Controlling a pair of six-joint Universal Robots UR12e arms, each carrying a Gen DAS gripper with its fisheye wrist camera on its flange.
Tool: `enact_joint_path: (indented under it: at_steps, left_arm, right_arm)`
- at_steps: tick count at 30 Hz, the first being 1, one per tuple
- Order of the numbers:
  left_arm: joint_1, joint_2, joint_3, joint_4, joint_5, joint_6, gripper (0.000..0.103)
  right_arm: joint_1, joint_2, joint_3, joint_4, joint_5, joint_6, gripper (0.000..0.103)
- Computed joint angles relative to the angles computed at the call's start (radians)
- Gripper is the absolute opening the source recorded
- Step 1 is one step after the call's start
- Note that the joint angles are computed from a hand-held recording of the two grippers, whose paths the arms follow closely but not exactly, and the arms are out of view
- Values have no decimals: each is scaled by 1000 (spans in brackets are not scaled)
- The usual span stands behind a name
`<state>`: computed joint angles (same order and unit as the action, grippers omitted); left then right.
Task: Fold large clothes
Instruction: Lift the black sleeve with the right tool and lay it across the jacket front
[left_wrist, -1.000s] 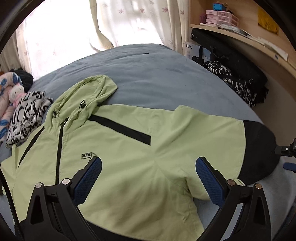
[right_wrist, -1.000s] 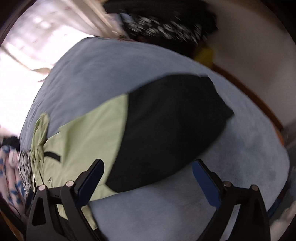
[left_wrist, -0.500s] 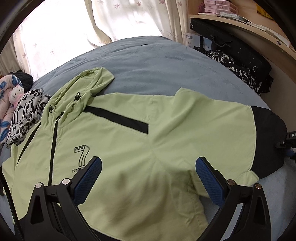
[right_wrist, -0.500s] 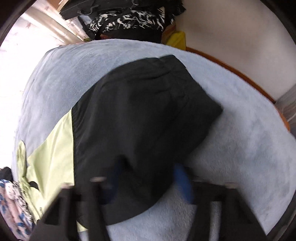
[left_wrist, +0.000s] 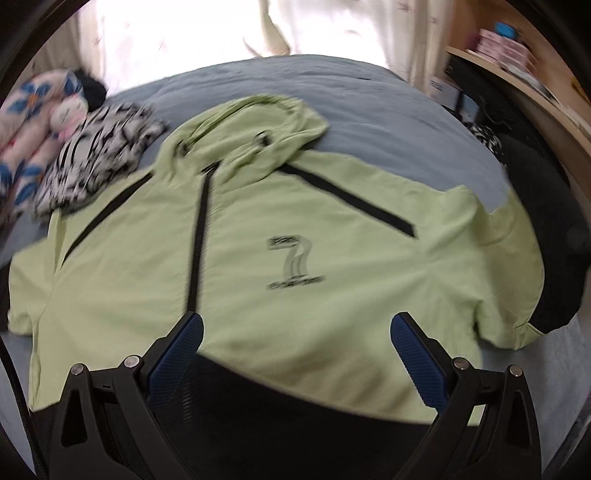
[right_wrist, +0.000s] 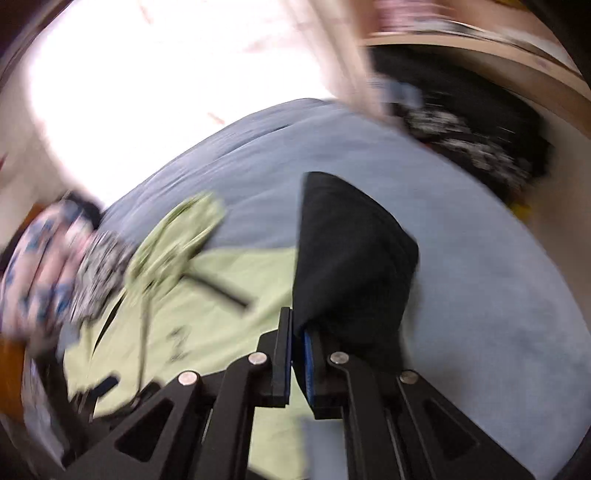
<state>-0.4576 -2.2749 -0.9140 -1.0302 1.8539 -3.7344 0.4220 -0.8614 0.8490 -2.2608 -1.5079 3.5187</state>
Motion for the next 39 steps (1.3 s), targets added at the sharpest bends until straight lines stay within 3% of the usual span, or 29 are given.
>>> enact_joint_path:
  at_steps: [6,8,12,18,26,31,39]
  left_arm:
    - [40,71,-141,58,-91,-2,100]
    - [53,83,-171,87,-160,5,99]
    - [67,92,-205,145,-276,15,99]
    - [62,80,-196,195,-344,29,99]
    - [19,20,-81,124,-300,128,99]
    - [-12,-45,31,66,-287,192,99]
    - [-69,-219,324,-114,-100,279,99]
  right_arm:
    - [59,76,-77,220,2,-116,10]
    - [67,78,-63,262,-25,-124,23]
    - [75,10,64,176,-52,-144,48]
    - [92,-24,120,92,-66,-178,49]
    - [77,-69,218,-15,-72,65,49]
    - [53,-107,289,-51,-40,135,49]
    - [34,-135,348,-100,-20,174,49]
